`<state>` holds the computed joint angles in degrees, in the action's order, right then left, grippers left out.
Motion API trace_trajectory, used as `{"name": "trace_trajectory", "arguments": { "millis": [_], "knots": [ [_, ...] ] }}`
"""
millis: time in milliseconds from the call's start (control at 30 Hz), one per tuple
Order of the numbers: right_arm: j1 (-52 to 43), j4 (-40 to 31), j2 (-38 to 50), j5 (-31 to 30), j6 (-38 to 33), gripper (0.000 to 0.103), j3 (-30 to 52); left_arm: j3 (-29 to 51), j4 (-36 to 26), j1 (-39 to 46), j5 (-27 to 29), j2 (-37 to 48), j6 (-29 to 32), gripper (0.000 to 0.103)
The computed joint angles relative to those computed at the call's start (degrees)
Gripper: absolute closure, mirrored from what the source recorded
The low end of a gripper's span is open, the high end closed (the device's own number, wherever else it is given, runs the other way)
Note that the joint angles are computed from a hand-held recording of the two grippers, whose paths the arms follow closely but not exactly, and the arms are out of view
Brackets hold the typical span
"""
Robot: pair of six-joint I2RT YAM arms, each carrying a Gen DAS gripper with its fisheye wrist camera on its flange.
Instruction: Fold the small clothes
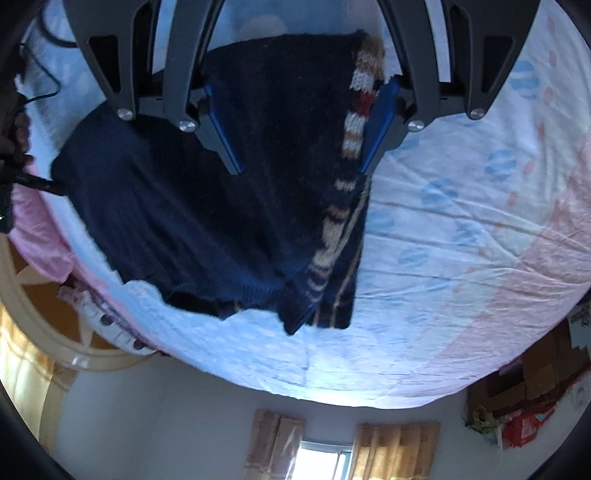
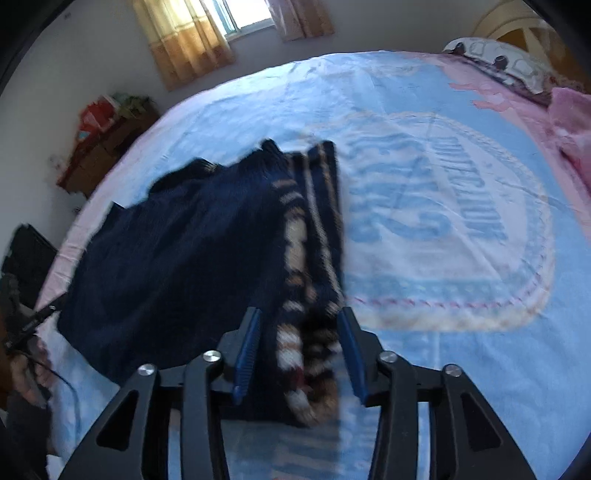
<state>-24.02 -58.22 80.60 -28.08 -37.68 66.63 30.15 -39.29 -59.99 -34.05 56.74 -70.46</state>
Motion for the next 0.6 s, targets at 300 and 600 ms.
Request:
{"name": "trace_trajectory", "arguments": {
  "millis": [300,600],
  "knots": [
    [-4.6,0.3,-5.4,3.3,-6.9,0.093,-7.5,-3.7,-1.6,-2.4,1.2,0.9,-6.9,0.043],
    [-7.1,-4.7,-7.7,-4.5,-8.5,0.072,-6.1,-2.5,-3.9,-5.3,-1.1,2.5,-9.8,0.048]
  ]
}}
